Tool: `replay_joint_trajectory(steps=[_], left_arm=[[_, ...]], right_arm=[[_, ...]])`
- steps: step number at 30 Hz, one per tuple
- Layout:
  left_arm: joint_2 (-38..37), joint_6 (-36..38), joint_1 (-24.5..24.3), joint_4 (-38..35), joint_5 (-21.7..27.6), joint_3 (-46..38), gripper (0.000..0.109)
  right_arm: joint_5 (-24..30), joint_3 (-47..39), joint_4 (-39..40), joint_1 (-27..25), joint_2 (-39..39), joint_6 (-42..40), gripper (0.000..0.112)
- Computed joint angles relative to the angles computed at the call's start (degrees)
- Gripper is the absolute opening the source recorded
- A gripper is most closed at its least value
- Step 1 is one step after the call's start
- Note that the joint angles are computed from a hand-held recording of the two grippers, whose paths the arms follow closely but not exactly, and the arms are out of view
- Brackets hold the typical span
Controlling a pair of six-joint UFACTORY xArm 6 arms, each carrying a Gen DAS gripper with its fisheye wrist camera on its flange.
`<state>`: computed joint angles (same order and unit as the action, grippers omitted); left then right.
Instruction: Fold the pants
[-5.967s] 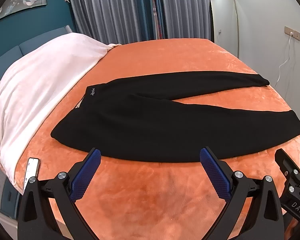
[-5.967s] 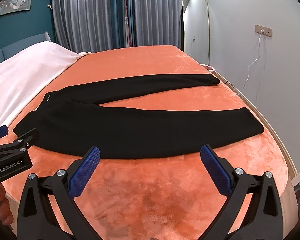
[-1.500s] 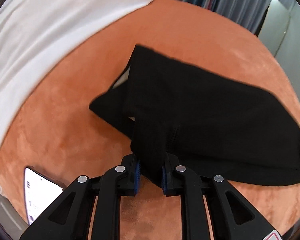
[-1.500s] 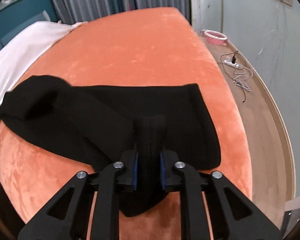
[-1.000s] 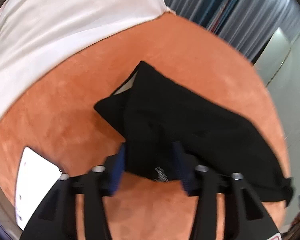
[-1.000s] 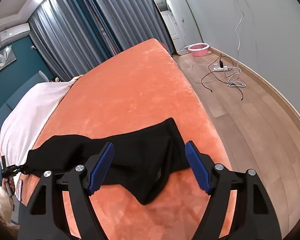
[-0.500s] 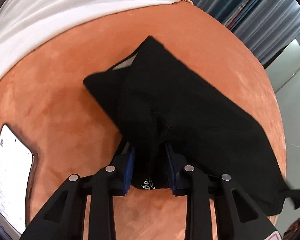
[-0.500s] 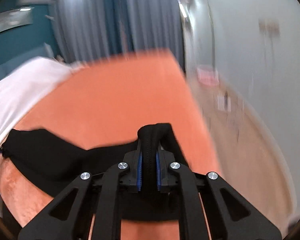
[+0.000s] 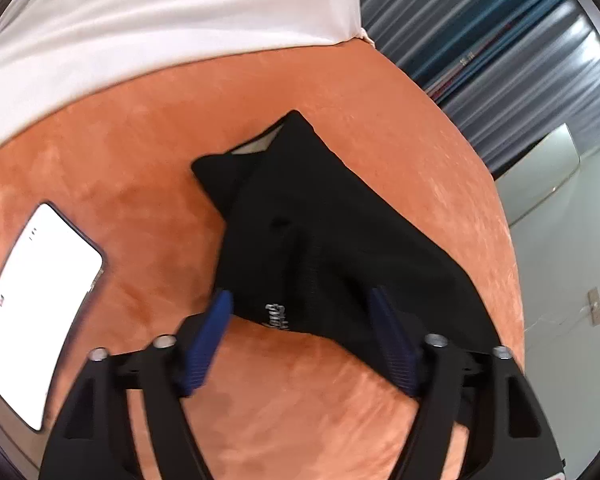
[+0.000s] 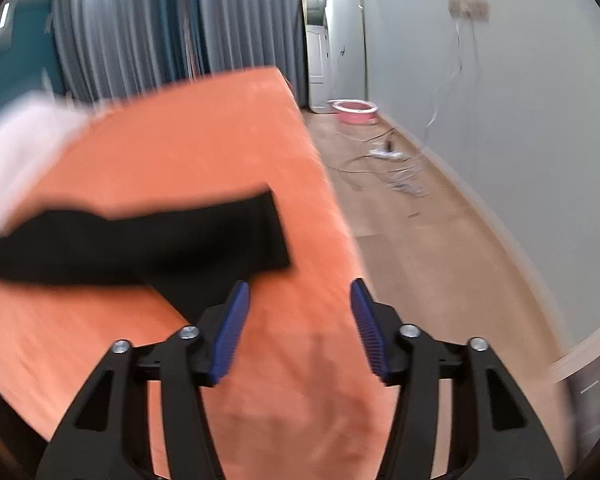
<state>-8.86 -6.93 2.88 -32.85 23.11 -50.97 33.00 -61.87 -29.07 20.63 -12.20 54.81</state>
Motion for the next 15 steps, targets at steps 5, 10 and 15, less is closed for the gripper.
replay_joint_trajectory(steps=[5, 10, 15], left_arm=[[4.1, 1.4, -1.5, -8.9, 2.8, -2.5, 0.073], [4.4, -7.1, -3.6, 3.2, 2.1, -3.4, 0.073], [2.2, -13.8, -4.4, 14.8, 0.9, -2.5, 0.073]], right_arm=[[1.2, -12.6, 16.8, -3.1, 13.5, -10.1, 0.065], [7.4, -28.4, 13.2, -0.8, 23.5, -19.3, 0.009], [-2.4, -24.3, -16.8, 4.6, 15.9, -17.9, 0.024]])
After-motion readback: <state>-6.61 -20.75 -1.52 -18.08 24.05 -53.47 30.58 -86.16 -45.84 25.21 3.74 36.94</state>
